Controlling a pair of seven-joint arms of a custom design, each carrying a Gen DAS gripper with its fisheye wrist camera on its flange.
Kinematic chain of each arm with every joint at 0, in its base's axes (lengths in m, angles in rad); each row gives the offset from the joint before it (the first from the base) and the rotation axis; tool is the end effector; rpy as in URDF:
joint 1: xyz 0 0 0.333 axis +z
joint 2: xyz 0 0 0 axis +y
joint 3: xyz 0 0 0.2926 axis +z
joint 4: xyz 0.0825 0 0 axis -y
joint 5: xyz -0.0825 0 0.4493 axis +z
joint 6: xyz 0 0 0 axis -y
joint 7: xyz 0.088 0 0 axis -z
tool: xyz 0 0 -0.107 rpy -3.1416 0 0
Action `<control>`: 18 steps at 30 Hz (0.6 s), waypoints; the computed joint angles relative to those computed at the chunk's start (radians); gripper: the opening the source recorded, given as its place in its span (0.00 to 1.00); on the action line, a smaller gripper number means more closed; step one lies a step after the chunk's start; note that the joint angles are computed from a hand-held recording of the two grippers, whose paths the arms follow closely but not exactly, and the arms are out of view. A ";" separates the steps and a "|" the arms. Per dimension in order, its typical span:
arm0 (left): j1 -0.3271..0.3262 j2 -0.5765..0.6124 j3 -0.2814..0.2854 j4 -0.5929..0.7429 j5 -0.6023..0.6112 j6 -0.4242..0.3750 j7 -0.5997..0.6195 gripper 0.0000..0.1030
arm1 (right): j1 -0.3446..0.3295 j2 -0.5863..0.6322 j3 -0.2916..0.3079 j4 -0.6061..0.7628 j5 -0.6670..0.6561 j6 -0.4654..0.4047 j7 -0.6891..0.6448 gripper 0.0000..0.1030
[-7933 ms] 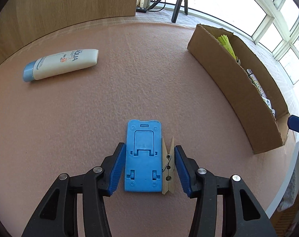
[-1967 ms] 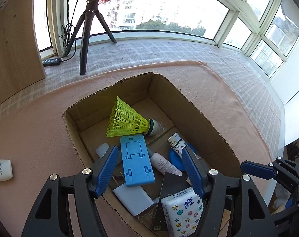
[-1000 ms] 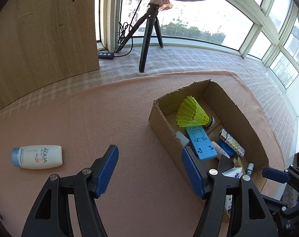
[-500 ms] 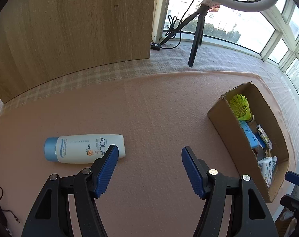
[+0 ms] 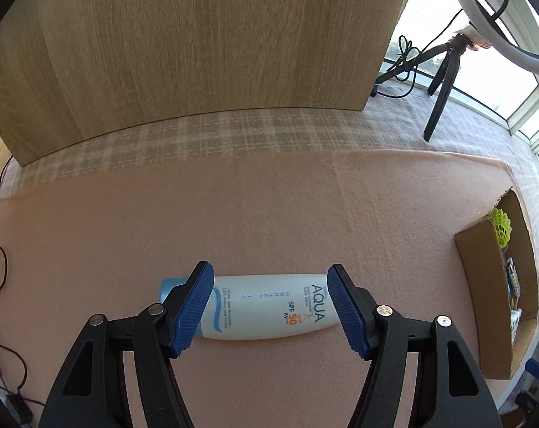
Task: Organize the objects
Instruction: 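Move the left tool to the white AQUA sunscreen tube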
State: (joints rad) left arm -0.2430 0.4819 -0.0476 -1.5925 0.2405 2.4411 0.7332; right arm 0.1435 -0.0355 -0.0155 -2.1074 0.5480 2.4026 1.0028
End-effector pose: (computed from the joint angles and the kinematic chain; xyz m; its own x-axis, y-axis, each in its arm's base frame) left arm 0.7319 -0.2140 0.3415 0.3640 -0.9223 0.1300 -0.8456 -0.3858 -0.3691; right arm 0.6187 0.0833 0.4131 0.3859 -0.8845 -0.2621 -0.8637 -0.2466 -0.4396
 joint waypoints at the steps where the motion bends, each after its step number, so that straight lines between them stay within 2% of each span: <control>1: 0.011 0.000 -0.003 -0.005 -0.015 0.005 0.006 0.67 | 0.001 -0.001 0.001 -0.002 -0.002 0.002 0.005 0.56; 6: 0.061 -0.010 -0.015 -0.062 -0.109 0.074 0.024 0.68 | 0.007 -0.002 0.006 -0.005 -0.010 0.001 0.021 0.56; 12: 0.087 -0.002 -0.026 -0.082 -0.174 0.089 0.078 0.67 | 0.016 0.004 0.012 0.001 -0.024 -0.010 0.025 0.56; 18: 0.099 -0.031 -0.050 -0.138 -0.249 0.146 0.144 0.66 | 0.022 0.015 0.018 0.011 -0.026 -0.019 0.022 0.56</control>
State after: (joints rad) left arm -0.1438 0.4511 -0.0981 -1.7305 -0.0082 2.5876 0.8775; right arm 0.1654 -0.0206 0.0023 -2.0969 0.5217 2.3835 1.0250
